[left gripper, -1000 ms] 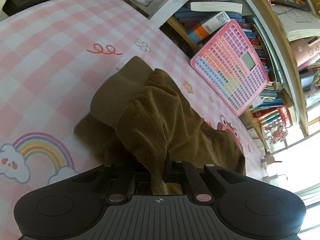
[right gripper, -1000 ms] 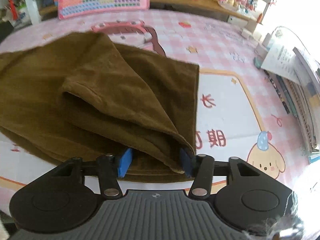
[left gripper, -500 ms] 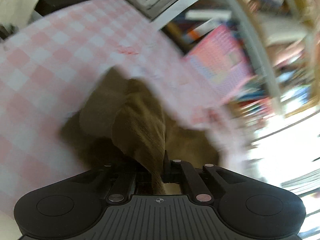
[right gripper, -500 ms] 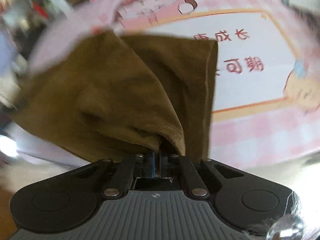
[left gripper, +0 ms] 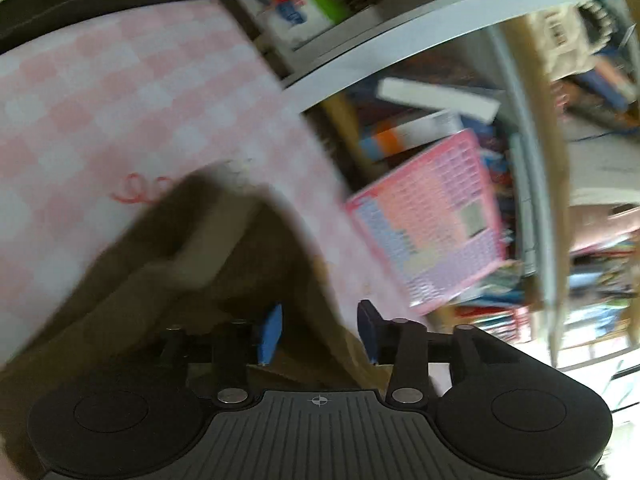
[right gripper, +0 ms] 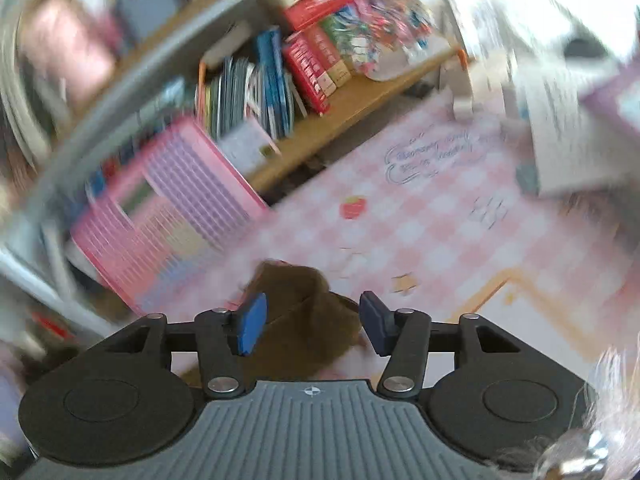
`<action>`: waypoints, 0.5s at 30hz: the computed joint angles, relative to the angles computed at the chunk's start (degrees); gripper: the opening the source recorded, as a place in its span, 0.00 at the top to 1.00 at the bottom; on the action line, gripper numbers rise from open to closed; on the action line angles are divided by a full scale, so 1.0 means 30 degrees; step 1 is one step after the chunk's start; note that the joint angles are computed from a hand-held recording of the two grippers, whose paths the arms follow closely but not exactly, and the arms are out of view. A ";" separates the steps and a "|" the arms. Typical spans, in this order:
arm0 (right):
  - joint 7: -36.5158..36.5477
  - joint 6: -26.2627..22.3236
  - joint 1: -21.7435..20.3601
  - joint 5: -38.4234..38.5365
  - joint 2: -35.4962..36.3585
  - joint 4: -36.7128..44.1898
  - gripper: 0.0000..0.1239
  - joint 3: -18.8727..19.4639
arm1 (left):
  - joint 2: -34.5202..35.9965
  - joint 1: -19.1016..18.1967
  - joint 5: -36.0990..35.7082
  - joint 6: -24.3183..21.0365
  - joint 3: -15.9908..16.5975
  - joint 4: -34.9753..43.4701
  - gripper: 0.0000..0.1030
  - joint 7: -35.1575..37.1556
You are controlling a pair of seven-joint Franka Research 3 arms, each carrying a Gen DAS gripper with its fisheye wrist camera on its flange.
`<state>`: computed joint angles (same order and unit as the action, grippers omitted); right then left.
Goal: Fold clothes
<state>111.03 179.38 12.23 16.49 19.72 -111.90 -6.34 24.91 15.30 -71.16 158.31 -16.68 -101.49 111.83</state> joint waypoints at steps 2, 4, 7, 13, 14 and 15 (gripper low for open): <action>-0.1752 0.0172 -0.0897 0.0548 -0.0331 -0.0864 0.60 0.1128 | -0.0657 0.0258 -0.0639 0.0268 -0.0056 -0.1085 0.50 0.0899; -0.2037 -0.0148 -0.1372 0.0563 -0.0447 -0.1571 0.60 0.1671 | -0.1427 0.0325 -0.1337 0.0452 0.0136 -0.2273 0.49 0.1690; -0.1354 -0.1166 -0.0572 0.0337 -0.0208 -0.1948 0.60 0.0669 | -0.2465 -0.0068 -0.1446 0.0884 0.0891 -0.3935 0.49 0.1637; -0.1980 -0.1184 -0.0977 -0.0177 0.1053 -0.0668 0.60 0.0807 | -0.4068 -0.1190 -0.4587 0.2719 0.1649 -0.6319 0.49 0.3804; -0.2452 -0.1135 -0.1129 -0.0308 0.1337 -0.0249 0.60 0.0944 | -0.4248 -0.1491 -0.5403 0.3160 0.1728 -0.6532 0.49 0.4534; -0.3185 -0.1063 -0.1349 -0.0523 0.1663 0.0222 0.60 0.1168 | -0.4341 -0.1852 -0.5687 0.3577 0.1856 -0.6653 0.49 0.4866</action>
